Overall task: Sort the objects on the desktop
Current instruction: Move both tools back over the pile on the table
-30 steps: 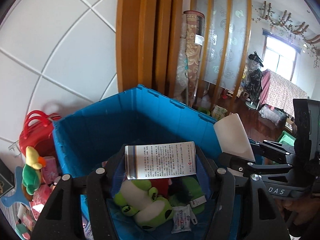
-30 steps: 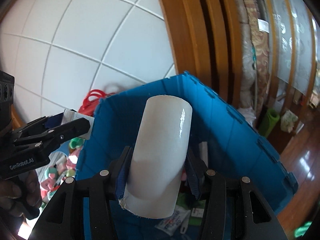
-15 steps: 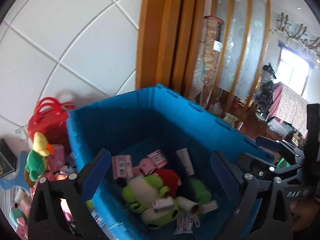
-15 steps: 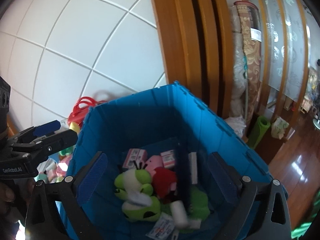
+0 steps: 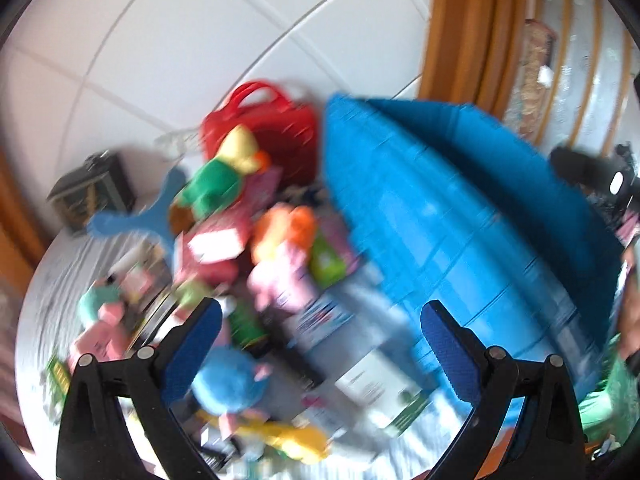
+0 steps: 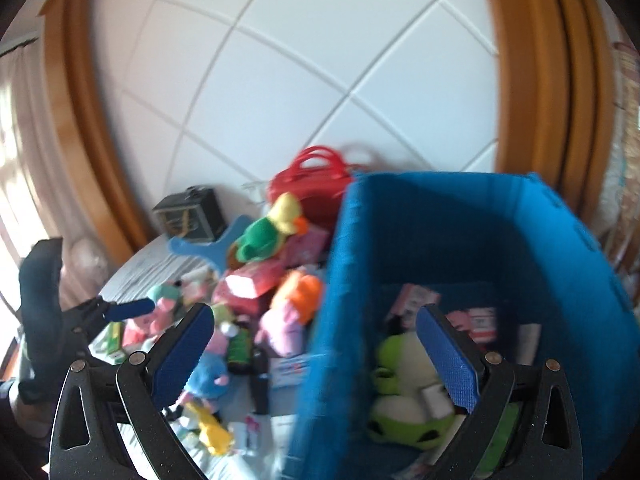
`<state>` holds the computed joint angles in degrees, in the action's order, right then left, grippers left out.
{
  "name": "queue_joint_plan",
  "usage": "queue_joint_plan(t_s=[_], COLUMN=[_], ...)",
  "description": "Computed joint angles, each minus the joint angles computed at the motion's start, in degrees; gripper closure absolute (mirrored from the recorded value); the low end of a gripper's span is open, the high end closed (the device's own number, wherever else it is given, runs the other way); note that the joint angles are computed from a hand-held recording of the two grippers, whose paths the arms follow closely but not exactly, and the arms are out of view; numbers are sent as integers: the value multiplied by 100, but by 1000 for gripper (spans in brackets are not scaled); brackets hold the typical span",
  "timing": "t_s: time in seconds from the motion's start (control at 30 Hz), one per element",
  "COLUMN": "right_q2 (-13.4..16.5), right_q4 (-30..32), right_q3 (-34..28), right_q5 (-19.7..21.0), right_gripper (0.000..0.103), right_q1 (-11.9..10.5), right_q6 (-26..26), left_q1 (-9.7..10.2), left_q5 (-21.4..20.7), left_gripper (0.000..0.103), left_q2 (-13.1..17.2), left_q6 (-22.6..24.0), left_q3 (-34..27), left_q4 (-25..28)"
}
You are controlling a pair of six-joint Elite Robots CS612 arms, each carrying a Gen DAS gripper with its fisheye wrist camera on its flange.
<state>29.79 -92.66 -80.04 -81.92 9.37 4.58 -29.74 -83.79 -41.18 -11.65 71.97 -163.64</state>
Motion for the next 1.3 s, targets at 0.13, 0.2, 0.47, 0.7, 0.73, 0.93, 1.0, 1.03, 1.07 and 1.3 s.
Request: queue_joint_plan(t_s=[0.13, 0.2, 0.47, 0.7, 0.73, 0.93, 1.0, 1.03, 1.07, 1.3], right_q2=[-80, -101, -72, 118, 151, 226, 231, 241, 244, 147], right_q4=[8, 41, 523, 814, 771, 793, 829, 868, 900, 859], right_q3=[282, 408, 772, 972, 1021, 1446, 1604, 1669, 1748, 2172], right_q5=[150, 272, 342, 716, 789, 898, 866, 861, 827, 625], right_gripper=[1, 1, 1, 1, 1, 1, 5, 7, 10, 27], right_q1=[253, 368, 760, 1116, 1185, 1501, 1567, 1594, 1628, 1744], right_q6=[-228, -392, -670, -1277, -1405, -2057, -2162, -2202, -2234, -2310], left_q1=[249, 340, 711, 966, 1008, 1174, 1217, 1235, 1262, 1433], left_q5=[156, 207, 184, 245, 231, 177, 141, 161, 152, -302], left_gripper=[2, 2, 2, 2, 2, 22, 23, 24, 25, 32], left_q2=[-256, -338, -494, -447, -416, -154, -61, -16, 28, 193], left_q6=[-443, -562, -884, -966, -972, -788, -672, -652, -633, -527], left_q3=[784, 1081, 1904, 2182, 2202, 2112, 2058, 2014, 1974, 1871], left_q4=[71, 115, 328, 446, 441, 560, 569, 638, 693, 529])
